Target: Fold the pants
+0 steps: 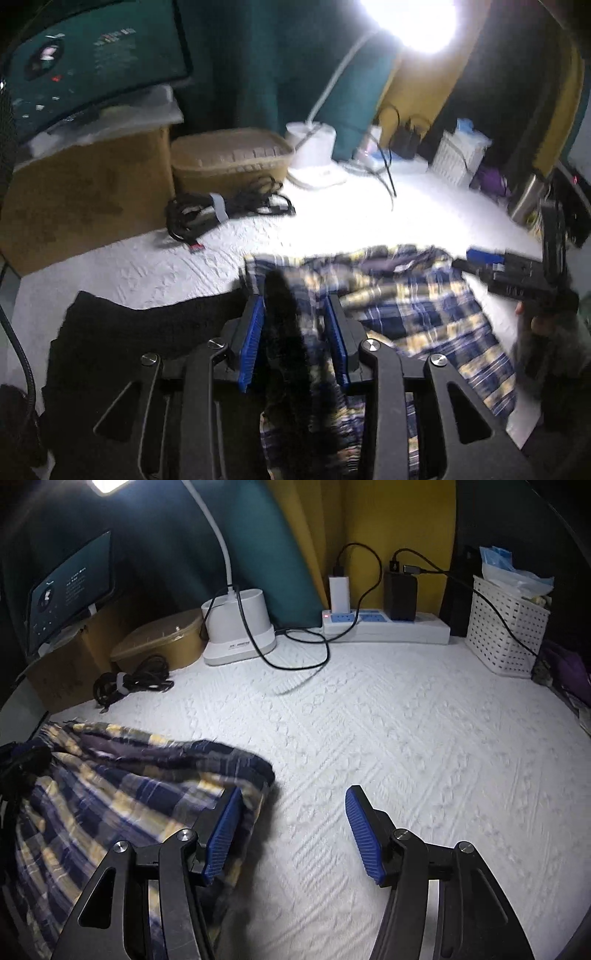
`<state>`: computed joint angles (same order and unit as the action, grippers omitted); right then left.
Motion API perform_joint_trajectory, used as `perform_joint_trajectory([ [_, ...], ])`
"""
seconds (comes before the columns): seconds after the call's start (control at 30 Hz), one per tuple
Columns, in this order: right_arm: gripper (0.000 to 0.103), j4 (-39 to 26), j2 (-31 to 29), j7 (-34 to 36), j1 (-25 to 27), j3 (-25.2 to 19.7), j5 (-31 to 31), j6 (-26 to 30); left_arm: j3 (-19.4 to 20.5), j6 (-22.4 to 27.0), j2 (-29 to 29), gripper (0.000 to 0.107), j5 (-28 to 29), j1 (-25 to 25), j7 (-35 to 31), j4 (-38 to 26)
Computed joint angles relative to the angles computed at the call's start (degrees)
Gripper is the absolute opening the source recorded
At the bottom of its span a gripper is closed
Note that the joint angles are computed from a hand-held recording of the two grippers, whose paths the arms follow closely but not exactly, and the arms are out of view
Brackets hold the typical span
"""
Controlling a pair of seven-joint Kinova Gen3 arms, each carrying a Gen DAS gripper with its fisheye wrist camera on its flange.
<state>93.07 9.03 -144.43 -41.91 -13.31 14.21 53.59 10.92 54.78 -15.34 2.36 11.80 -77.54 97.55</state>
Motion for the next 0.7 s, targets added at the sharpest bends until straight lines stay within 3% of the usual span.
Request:
perform_joint_trajectory([
  [0.3, 0.060, 0.36, -0.98, 1.08, -1.17, -1.62, -2.53, 0.87, 0.99, 1.32, -0.65, 0.033, -0.26, 0.30, 1.22, 1.30],
  [0.7, 0.061, 1.94, -4.49, -4.30, -3.34, -3.51, 0.00, 3.67, 3.74, 1.43, -4.29, 0.034, -3.39, 0.56, 4.04, 2.06],
])
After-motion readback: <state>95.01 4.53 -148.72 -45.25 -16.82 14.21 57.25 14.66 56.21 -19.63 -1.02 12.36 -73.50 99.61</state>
